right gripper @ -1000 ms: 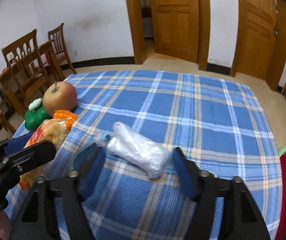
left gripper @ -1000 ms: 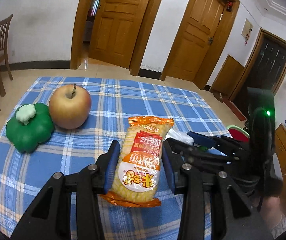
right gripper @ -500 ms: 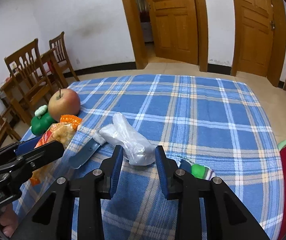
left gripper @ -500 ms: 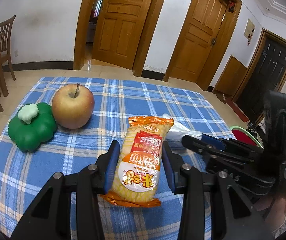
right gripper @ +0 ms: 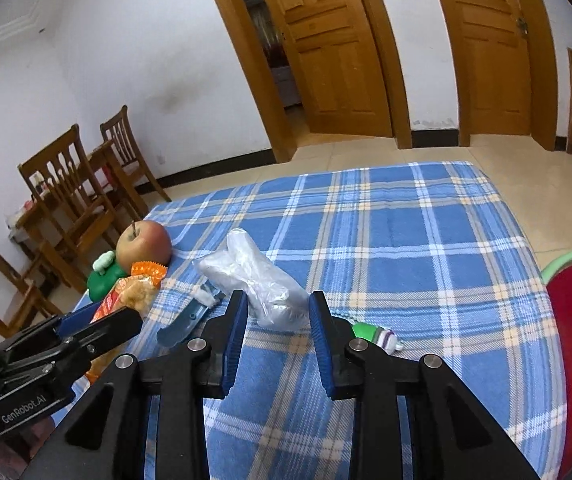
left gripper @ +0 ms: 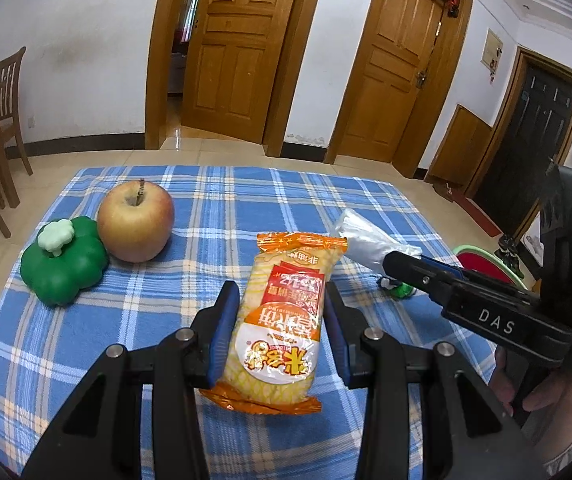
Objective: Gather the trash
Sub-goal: 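Carry the bread bag and plastic bag over the basin with both tools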
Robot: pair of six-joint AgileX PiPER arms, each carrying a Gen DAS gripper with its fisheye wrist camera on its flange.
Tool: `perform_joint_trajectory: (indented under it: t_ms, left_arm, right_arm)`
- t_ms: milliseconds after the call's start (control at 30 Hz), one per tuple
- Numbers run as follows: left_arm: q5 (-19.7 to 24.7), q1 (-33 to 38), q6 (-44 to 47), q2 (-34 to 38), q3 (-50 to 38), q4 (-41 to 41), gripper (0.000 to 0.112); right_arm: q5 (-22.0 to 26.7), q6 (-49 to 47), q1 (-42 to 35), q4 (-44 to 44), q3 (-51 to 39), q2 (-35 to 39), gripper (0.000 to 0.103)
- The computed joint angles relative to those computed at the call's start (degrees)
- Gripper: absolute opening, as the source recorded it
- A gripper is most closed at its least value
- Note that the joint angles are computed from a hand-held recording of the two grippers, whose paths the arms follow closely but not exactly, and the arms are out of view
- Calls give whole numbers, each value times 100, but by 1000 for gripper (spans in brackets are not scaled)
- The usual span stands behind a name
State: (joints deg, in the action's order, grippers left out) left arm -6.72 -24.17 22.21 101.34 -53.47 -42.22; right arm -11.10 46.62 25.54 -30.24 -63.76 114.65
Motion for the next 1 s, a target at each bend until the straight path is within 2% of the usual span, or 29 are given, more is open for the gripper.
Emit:
perform_joint_trajectory:
  t_ms: [133, 400, 500, 633, 733, 833, 867, 1000]
  left_arm:
    - [12, -131, 955, -19, -82, -963, 42]
    - [-61, -456, 2113, -49, -234, -2171, 42]
    - [-112, -627, 2468, 18, -319, -2563, 42]
    - [-123, -892, 3541, 214, -611, -3674, 42]
    - [-220, -1105, 4111, 284, -796, -4206, 42]
    - [-258, -1228, 4645, 337, -947, -4717, 42]
    - [-274, -1269, 4739, 345, -975, -4823, 42]
    - [-369, -1416, 5044, 399, -1097, -5145, 42]
  right_arm:
    - [-157, 151, -121, -109, 207, -114, 32]
    - [-477, 316, -410, -232, 707, -435, 32]
    - [-580, 38, -503, -33, 1003, -608, 32]
    - [-1106, 648, -889, -494, 1344, -625, 32]
    - [-1209, 589, -1031, -435, 1520, -714, 32]
    - [-1320, 536, -1145, -392, 1713, -861, 30]
    - [-1357, 532, -1185, -406, 1765, -901, 25]
    - [-1459, 575, -1366, -525, 1903, -1001, 20]
